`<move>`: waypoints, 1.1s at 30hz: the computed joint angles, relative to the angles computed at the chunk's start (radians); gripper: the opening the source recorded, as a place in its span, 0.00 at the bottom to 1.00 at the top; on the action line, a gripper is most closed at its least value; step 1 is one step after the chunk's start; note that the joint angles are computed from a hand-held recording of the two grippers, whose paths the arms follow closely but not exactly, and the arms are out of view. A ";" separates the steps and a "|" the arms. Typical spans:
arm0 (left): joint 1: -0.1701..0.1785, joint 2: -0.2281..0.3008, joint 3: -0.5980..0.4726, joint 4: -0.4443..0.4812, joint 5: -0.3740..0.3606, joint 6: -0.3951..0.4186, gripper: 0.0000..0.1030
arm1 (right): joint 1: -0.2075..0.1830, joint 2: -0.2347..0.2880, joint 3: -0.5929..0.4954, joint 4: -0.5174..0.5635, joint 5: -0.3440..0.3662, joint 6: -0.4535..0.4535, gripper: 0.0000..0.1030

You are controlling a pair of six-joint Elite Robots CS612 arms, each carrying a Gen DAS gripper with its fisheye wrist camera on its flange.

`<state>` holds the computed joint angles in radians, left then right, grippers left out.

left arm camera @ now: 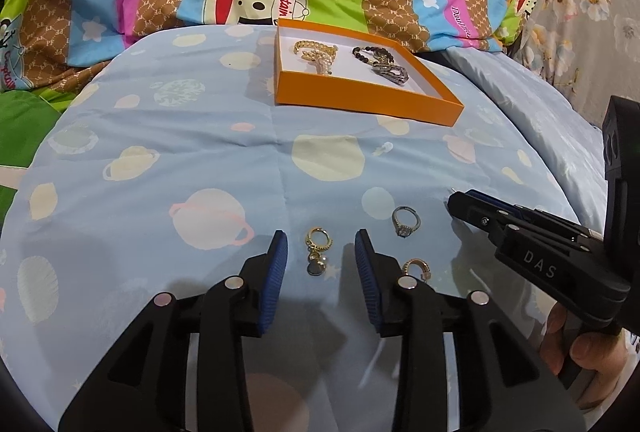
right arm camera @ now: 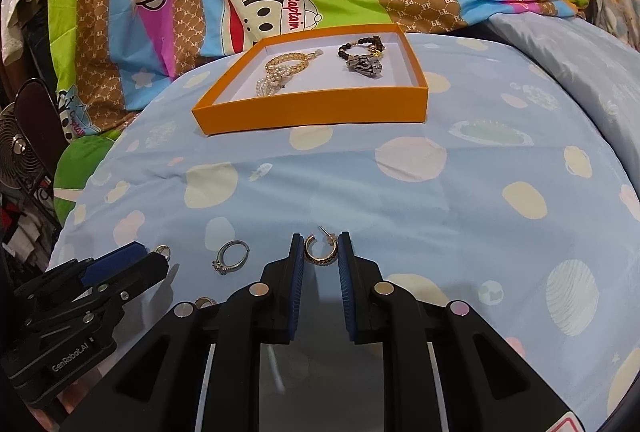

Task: Organize jewelry
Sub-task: 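Grasp the pearl drop earring with the left gripper while the right grasps a gold hoop, then carry the drop earring and gold hoop over the orange box with both grippers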

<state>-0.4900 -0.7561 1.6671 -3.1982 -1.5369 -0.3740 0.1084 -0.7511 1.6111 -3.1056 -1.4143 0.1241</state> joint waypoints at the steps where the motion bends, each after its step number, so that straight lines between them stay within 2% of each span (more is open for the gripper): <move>1: 0.001 0.001 -0.003 0.009 -0.004 -0.002 0.33 | 0.000 0.000 -0.001 0.002 0.000 -0.001 0.15; 8: -0.006 0.001 -0.007 0.021 0.001 0.030 0.31 | 0.001 0.001 -0.002 0.002 -0.002 -0.002 0.16; 13: -0.001 0.003 -0.009 0.023 -0.018 0.029 0.09 | 0.001 0.001 -0.001 -0.004 -0.002 -0.002 0.16; 33: -0.005 0.002 -0.005 0.001 -0.024 0.050 0.06 | 0.001 -0.004 0.016 -0.060 0.006 0.000 0.16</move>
